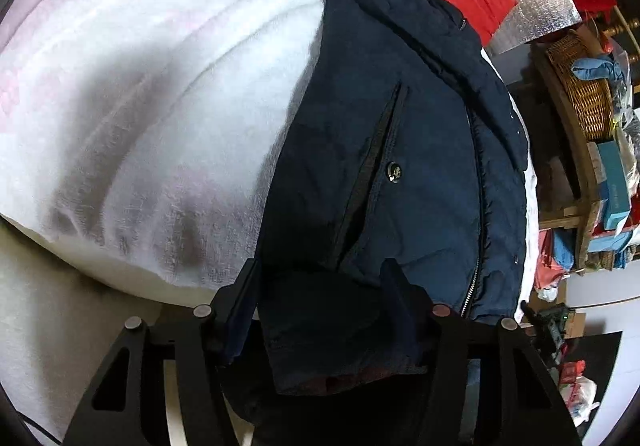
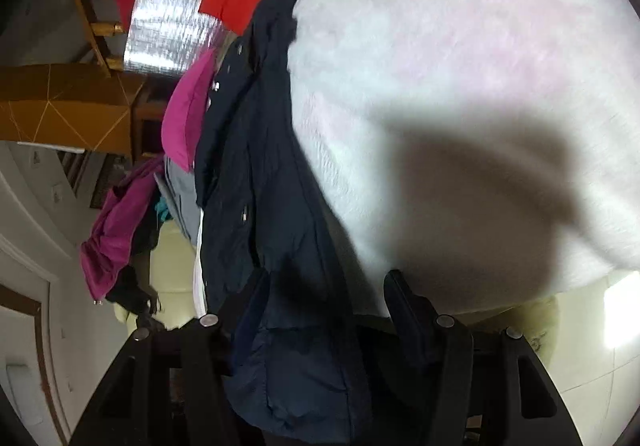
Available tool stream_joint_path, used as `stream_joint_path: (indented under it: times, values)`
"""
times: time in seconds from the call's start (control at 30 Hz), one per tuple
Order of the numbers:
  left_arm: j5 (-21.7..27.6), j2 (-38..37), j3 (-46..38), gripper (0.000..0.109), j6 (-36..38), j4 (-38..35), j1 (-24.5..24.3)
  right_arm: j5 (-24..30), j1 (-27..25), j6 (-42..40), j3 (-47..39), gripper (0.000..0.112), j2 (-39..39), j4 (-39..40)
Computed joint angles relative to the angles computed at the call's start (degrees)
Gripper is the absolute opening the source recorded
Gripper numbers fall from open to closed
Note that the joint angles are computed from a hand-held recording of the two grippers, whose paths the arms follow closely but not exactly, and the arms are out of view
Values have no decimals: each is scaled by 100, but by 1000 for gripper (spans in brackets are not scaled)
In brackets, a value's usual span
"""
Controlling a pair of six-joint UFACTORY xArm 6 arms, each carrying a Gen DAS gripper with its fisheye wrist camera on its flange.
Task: Fold large clothes
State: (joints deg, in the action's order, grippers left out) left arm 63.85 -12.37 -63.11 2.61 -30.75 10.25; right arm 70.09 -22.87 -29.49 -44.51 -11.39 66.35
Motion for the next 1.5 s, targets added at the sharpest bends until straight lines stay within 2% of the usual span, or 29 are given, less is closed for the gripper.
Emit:
stream_joint_path:
  times: [0.03,0.1,0.13,0.2,0.33,0.63,0.9,1.17,1.37,1.4,1.43,1.5]
  values:
    - [40,42,-13,62,90,-81,14,73,43,-58,0,63,6,21]
    - [133,113,-27,63,216,-205,47,350,145,-178,-83,43,67,8]
    - [179,125,-33,63,265,-273,78,245,251,-176,-86,42,1,-113]
    - [258,128,-34,63,368,-422,139,96,358,-181,-98,42,-67,-281]
    - [448,166,-79,68,558,-765,313,203,295,1,-119,42,44,-268]
    - [808,-62,91,76,755,-1104,591,89,399,136,-205,46,97,-348]
    - [1115,-238,269,76,777,-1303,746,91,375,172,-196,47,76,-376]
    - [977,-69,189,76,676,-1385,636,52,407,237,-186,48,50,-398]
    - [836,59,232,73,563,-1524,571,85,405,247,-240,48,68,-450]
    - [814,74,242,71,537,-1559,571,79,414,252,-237,48,56,-447]
    - [785,88,251,65,501,-1589,565,77,429,263,-227,49,34,-440]
    - [784,117,256,61,514,-1647,611,112,428,257,-240,49,15,-426]
